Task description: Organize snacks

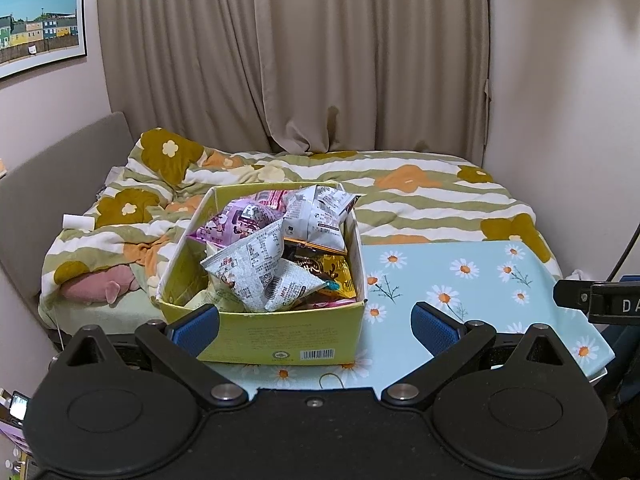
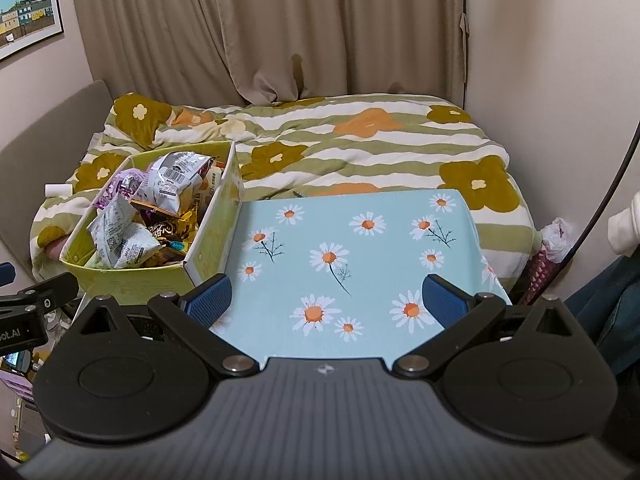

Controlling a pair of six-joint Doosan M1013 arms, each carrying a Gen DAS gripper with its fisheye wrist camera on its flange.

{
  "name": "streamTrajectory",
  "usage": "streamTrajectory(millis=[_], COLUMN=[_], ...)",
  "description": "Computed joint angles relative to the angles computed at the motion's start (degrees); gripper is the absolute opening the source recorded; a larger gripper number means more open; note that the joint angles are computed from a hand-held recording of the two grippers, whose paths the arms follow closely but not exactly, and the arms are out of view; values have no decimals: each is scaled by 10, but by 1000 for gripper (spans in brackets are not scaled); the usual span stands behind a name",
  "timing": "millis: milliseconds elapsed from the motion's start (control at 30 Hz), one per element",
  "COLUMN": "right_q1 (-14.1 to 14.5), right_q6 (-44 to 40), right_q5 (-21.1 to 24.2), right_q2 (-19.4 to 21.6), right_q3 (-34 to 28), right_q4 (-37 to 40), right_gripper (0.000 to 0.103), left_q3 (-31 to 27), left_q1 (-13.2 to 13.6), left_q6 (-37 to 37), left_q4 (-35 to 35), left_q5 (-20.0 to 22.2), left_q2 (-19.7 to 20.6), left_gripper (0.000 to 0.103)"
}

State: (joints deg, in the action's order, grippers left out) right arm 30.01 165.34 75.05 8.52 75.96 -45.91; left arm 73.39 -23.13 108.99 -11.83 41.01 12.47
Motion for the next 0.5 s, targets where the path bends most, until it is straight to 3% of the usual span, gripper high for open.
streamTrajectory(millis=[500], right_q1=[-2], right_q6=[2], right_q5=[-3], right_q2=[-1], right_q3=[4], right_q4=[1], right_gripper=[103], left_q3=[4], left_q1=[-1], left_q6=[3], left_q4=[0], left_q5=[-16], left_q2=[0], left_gripper=[103])
